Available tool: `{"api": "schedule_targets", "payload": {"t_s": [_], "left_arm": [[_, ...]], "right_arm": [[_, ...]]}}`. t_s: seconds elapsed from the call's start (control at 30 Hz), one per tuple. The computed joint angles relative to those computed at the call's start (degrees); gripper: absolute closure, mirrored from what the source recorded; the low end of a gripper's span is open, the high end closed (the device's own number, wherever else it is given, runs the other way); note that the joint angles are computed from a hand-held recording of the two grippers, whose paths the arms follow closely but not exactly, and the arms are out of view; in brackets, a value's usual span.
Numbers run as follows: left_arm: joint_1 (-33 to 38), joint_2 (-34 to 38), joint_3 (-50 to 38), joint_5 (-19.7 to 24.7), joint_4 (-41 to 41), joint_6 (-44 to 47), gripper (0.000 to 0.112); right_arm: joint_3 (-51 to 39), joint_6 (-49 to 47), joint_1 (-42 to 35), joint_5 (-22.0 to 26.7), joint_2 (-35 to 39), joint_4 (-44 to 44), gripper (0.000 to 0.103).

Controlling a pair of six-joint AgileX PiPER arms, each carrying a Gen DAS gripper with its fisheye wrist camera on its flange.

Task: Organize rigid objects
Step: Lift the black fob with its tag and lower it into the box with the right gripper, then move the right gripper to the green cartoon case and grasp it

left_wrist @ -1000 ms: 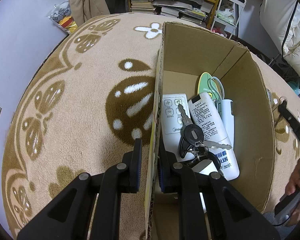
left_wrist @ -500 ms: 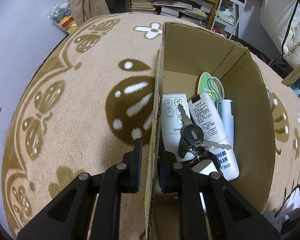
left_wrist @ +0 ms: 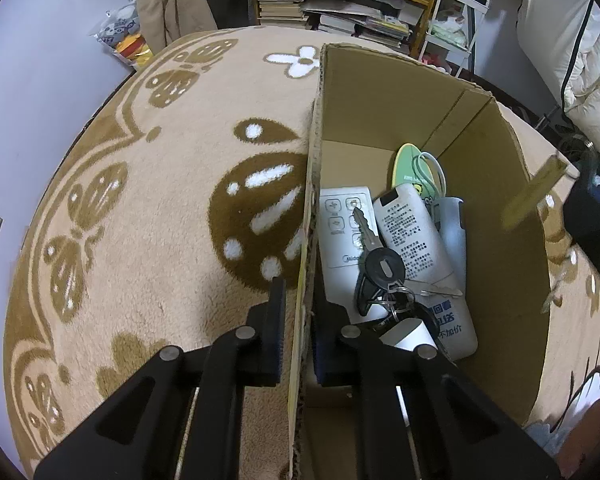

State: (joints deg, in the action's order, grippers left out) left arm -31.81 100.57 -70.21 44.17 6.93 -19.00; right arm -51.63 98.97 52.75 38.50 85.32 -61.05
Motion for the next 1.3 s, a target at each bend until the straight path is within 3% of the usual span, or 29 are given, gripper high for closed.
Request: {"api": "schedule_targets", "payload": {"t_s": [0.4,0.53,0.67,0.73,0.8,0.9,1.0,1.3], "left_arm": [[-0.41,-0.07,-0.14,-0.07,-0.3,1.04,0.109],[-0.32,-0.04,-0.21,-0.03,-0.35,1.18,0.109],[-0.17,-0.08,-0.23,0.06,-0.6,1.4,0.109],[-0.23,0.02,-0.46,0.32,-0.75,1.46,0.109],[-0.2,0.02,-0.39,0.24,-0.61,1.36,0.108],[-0.15,-0.05,-0.44,0.33,-0.57,1.38,0.108],[0.06,-0.12,-0.34,0.23,-0.8,1.41,0.107],[-0.2,0.05,-0.51,0.48,-0.03,-0.21,0.107]], "right_arm": [[0.72,-0.01,-0.58,0.76,-0.78,1.32,0.068],[0.43,1.37,0.33,6.08,-1.8,0.46,0.035],[0.73,0.31,-2.03,9.19,-3.53,1.45,0.024],[1.08,-0.73,-4.01,10.58,-4.15,1.66,0.01],[1.63,-1.87,-6.97,10.99,-4.9,2.26,0.01],[2.53,-3.47,-11.53,9.74,-5.9,3.37,0.009],[3.78,-4.4,-16.52,6.99,-6.36,4.21,0.0],[5.14,-9.34,-29.86,-1.35,-2.12,9.38,0.0]]}}
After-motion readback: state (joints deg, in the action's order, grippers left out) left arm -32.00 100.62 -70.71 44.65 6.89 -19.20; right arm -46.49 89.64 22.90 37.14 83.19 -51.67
